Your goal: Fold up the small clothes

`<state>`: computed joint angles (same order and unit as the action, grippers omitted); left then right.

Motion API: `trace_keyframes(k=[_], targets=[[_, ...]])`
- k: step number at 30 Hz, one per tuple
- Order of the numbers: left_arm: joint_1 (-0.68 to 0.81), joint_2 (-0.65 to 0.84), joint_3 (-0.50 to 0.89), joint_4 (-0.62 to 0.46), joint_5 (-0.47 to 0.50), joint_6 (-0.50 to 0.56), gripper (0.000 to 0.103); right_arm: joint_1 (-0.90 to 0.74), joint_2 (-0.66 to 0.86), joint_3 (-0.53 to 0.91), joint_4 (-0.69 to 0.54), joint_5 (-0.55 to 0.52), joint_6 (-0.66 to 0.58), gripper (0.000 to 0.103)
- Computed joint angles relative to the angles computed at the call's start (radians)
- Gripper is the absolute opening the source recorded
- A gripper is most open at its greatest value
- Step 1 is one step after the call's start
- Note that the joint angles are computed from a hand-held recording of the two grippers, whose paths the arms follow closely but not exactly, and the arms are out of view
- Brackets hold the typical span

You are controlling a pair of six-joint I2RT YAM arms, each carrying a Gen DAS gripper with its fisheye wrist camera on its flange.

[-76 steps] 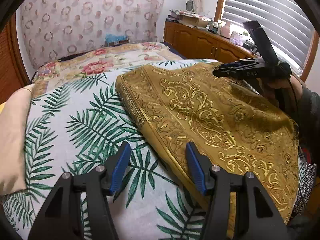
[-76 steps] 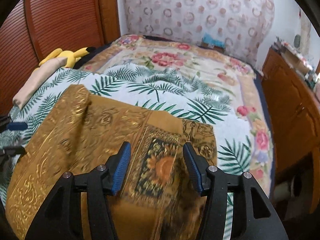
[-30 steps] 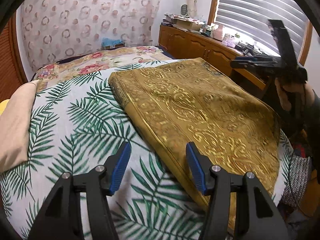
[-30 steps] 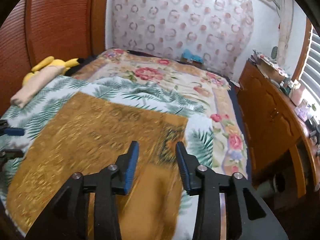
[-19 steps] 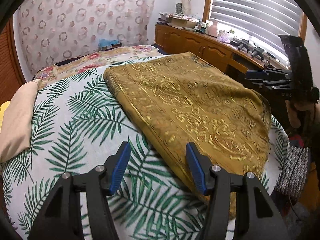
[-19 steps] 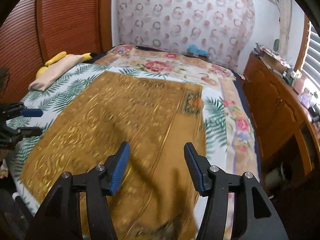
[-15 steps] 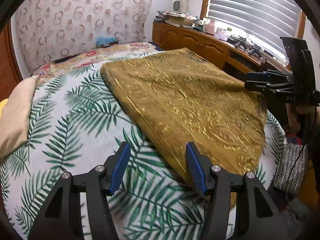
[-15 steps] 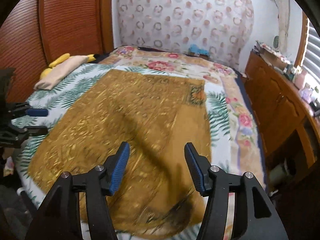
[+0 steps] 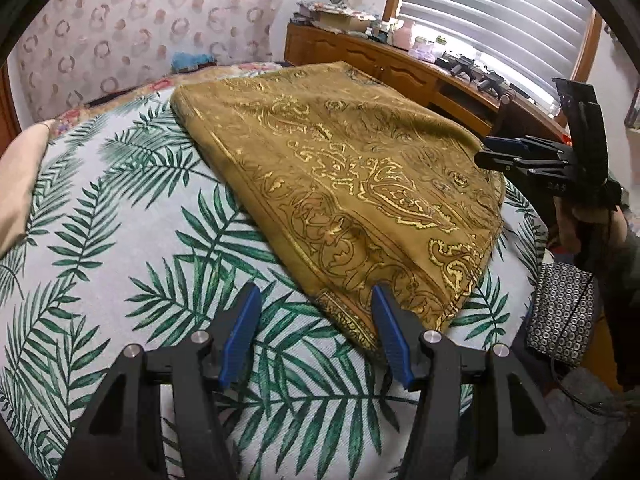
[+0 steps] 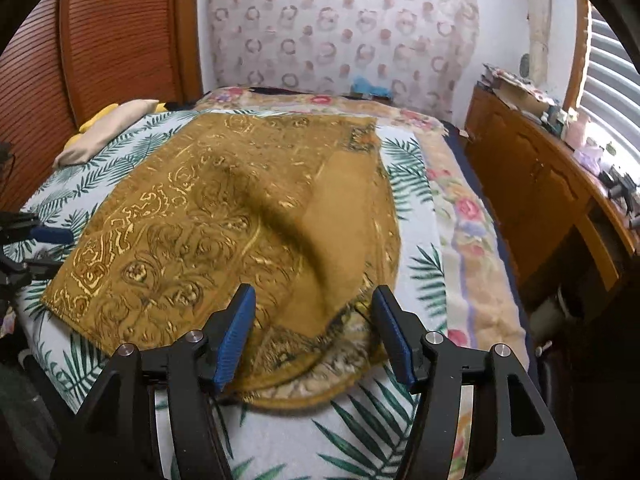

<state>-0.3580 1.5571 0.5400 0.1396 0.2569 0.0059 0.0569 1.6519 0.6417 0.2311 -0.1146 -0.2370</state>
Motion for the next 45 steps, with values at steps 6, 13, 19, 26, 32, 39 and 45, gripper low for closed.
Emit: trace_keyframes(k=[6, 13, 19, 26, 32, 39, 45], targets=[[-0.003, -0.021, -0.026, 0.018, 0.049, -0.034, 0.045, -0.020, -0.013, -0.021, 0.011, -0.015, 0.010, 0.062], [-0.015, -0.019, -0.022, 0.003, 0.093, -0.026, 0.014, 0.001, -0.065, -0.059, 0.031, -0.026, 0.023, 0.063], [0.005, -0.107, 0.001, -0.032, 0.140, -0.044, 0.000, 0.041, -0.138, -0.100, 0.043, -0.038, 0.038, 0.067], [0.025, -0.134, 0.145, -0.069, 0.138, -0.062, 0.000, 0.109, -0.211, -0.127, 0.007, -0.072, 0.032, 0.072], [0.026, -0.023, 0.242, -0.037, 0.109, -0.072, 0.000, 0.144, -0.245, -0.131, -0.033, -0.091, 0.018, 0.075], [0.044, 0.008, 0.243, -0.003, 0.103, -0.091, 0.000, 0.150, -0.109, -0.099, -0.007, -0.041, -0.019, 0.075], [0.054, 0.015, 0.236, 0.011, 0.100, -0.093, 0.000, 0.107, -0.016, -0.059, 0.016, -0.038, -0.046, 0.075]])
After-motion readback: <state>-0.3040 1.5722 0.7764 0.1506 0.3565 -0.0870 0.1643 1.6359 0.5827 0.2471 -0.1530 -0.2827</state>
